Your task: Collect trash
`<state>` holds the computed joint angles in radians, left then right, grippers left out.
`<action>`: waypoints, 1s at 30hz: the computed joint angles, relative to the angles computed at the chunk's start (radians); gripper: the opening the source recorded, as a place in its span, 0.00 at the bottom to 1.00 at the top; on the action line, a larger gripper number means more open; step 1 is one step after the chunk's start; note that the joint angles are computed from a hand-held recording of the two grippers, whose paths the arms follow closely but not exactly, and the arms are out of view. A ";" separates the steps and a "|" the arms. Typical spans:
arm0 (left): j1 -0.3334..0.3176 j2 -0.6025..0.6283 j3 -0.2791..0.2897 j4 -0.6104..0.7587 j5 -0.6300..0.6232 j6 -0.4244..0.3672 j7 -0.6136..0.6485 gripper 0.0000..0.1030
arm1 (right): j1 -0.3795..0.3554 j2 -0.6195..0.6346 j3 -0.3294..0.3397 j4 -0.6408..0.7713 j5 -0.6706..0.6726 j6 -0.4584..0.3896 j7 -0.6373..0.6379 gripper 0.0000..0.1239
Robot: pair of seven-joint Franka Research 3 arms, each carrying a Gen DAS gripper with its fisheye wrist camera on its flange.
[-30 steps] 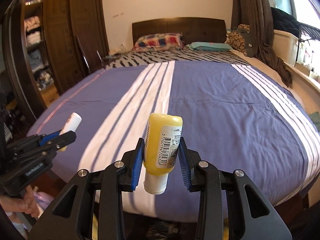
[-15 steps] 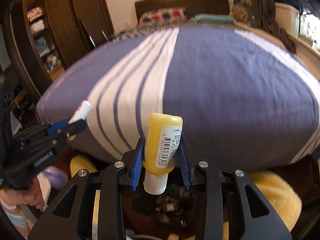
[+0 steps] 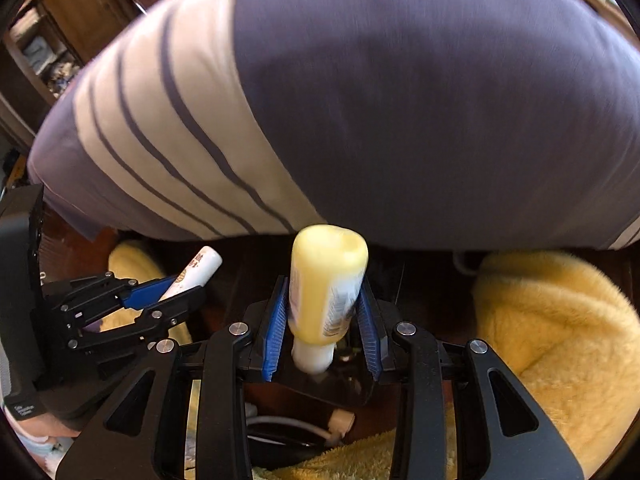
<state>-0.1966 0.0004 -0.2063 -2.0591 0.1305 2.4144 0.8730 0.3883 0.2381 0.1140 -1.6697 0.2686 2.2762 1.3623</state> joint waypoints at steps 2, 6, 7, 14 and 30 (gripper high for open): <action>0.002 0.017 0.002 0.004 -0.023 -0.007 0.016 0.19 | -0.001 0.016 -0.002 0.009 0.001 -0.016 0.011 0.26; 0.009 0.044 0.005 0.020 -0.049 -0.015 0.042 0.19 | -0.006 0.032 -0.004 0.025 0.006 -0.031 0.018 0.26; 0.011 0.048 0.004 0.022 -0.060 -0.014 0.052 0.19 | -0.006 0.036 -0.004 0.030 0.008 -0.035 0.019 0.26; 0.001 0.046 -0.003 0.017 -0.040 -0.018 0.040 0.47 | 0.003 0.057 -0.012 0.074 -0.031 -0.063 0.059 0.35; 0.043 -0.264 -0.021 -0.027 0.359 -0.116 -0.288 0.92 | -0.024 -0.161 -0.018 -0.036 -0.061 0.232 0.061 0.80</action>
<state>-0.1541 -0.2636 -0.2275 -2.0865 0.4899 2.2984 0.5853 0.3639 0.0770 0.0956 -1.7058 0.2077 2.5087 1.4236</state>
